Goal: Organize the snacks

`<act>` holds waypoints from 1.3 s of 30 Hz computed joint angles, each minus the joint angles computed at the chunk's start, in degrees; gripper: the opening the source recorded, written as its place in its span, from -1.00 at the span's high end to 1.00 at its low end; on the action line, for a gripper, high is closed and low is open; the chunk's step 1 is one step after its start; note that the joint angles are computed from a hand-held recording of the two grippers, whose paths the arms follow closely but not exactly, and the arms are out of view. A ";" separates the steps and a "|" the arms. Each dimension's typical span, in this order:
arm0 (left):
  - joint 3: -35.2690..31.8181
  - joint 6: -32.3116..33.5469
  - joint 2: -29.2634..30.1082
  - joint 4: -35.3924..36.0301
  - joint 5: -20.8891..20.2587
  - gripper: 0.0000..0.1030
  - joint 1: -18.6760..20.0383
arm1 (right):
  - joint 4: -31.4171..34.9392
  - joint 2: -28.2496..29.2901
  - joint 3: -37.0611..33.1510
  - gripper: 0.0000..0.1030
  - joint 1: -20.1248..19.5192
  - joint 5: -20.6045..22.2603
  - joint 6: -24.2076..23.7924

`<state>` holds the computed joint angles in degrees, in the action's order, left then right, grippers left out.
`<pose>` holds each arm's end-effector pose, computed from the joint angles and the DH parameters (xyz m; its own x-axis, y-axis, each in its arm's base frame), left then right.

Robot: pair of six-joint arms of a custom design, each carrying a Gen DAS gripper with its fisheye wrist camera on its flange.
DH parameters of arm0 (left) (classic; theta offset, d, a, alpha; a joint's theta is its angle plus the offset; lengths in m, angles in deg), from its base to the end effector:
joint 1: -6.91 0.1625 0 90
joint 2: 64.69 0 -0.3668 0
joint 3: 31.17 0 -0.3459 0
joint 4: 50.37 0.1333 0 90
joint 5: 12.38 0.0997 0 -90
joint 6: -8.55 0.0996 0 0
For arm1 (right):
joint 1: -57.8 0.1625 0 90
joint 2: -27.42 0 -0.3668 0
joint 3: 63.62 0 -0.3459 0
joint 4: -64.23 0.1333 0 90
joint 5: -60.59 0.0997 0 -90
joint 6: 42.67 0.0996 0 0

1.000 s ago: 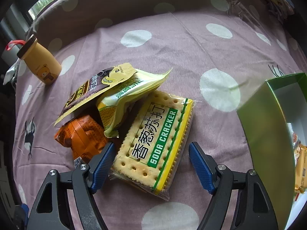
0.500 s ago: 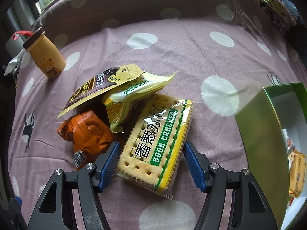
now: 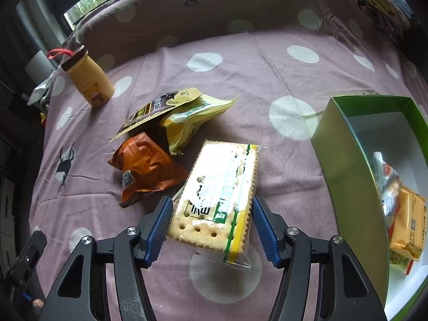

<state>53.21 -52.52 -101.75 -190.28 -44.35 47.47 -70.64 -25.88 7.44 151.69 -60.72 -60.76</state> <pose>-0.3364 -0.5746 0.0811 -0.8449 -0.3860 -0.3704 0.0403 0.6445 -0.7636 0.1272 -0.6691 0.3208 -0.8068 -0.1063 0.5812 -0.3271 0.8996 -0.2895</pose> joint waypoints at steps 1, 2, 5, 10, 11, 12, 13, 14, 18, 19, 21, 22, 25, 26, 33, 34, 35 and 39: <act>-0.29 -0.16 0.19 0.53 0.06 -0.87 -0.04 | 0.09 -0.90 1.11 -0.17 -0.08 0.54 -0.37; -0.56 -0.19 0.39 0.92 0.10 -0.87 -0.10 | 0.17 -1.83 2.19 -0.17 -0.20 1.19 -0.65; -1.45 0.43 1.18 0.91 -0.28 -0.87 -0.17 | 1.84 -3.88 4.07 -0.16 -0.73 3.18 -0.65; -3.30 0.41 2.36 2.46 -0.92 -0.87 -0.05 | 3.26 -4.99 5.48 -0.16 -0.64 5.18 -2.11; -3.70 0.02 2.53 3.47 -0.66 -0.87 -0.07 | 3.83 -5.12 5.65 -0.16 -0.62 5.86 -2.49; -3.90 -0.26 2.60 4.13 -0.55 -0.87 -0.07 | 4.66 -5.31 5.75 -0.16 -0.68 6.68 -3.02; -4.01 -0.66 2.60 4.67 -0.57 -0.87 -0.06 | 5.63 -5.43 5.76 -0.16 -0.73 7.47 -3.34; -4.01 -0.95 2.59 4.81 -0.64 -0.87 0.01 | 6.37 -5.48 5.86 -0.16 -0.71 8.05 -3.77; -4.11 -2.14 2.48 6.00 -1.23 -0.87 0.31 | 9.18 -5.10 6.14 -0.16 -0.35 7.99 -5.49; -4.18 -2.51 2.45 6.50 -1.16 -0.87 0.31 | 9.97 -4.90 6.05 -0.16 -0.29 7.80 -5.61; -4.22 -3.23 2.37 7.18 -0.97 -0.87 0.29 | 11.64 -4.48 5.63 -0.16 -0.28 7.35 -5.57; -4.19 -3.41 2.35 7.20 -1.01 -0.87 0.25 | 12.08 -4.25 5.56 -0.16 -0.27 6.87 -5.49; -4.30 -3.09 2.43 6.88 -1.63 -0.87 0.30 | 13.40 -3.72 5.06 -0.16 -0.41 6.32 -4.25; -4.40 -2.88 2.54 6.73 -1.72 -0.87 0.31 | 13.56 -3.72 5.08 -0.16 -0.44 6.38 -4.06; -5.95 -2.84 3.67 8.74 -2.28 -0.87 0.21 | 14.67 -5.01 4.62 -0.16 -0.80 8.76 -2.81; -5.92 -2.61 3.75 8.42 -2.68 -0.87 0.22 | 14.37 -5.38 4.51 -0.17 -0.97 9.62 -2.75; -6.18 -2.35 3.89 8.50 -3.39 -0.87 0.32 | 13.66 -5.95 4.62 -0.19 -1.26 10.66 -2.71; -6.65 2.23 4.68 4.55 -8.67 -0.84 0.99 | 12.19 -7.48 3.88 -0.20 -3.12 15.64 -0.92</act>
<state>46.56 -50.28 -97.07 -185.73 -53.03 48.45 -58.45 -33.36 11.31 148.57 -45.08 -61.69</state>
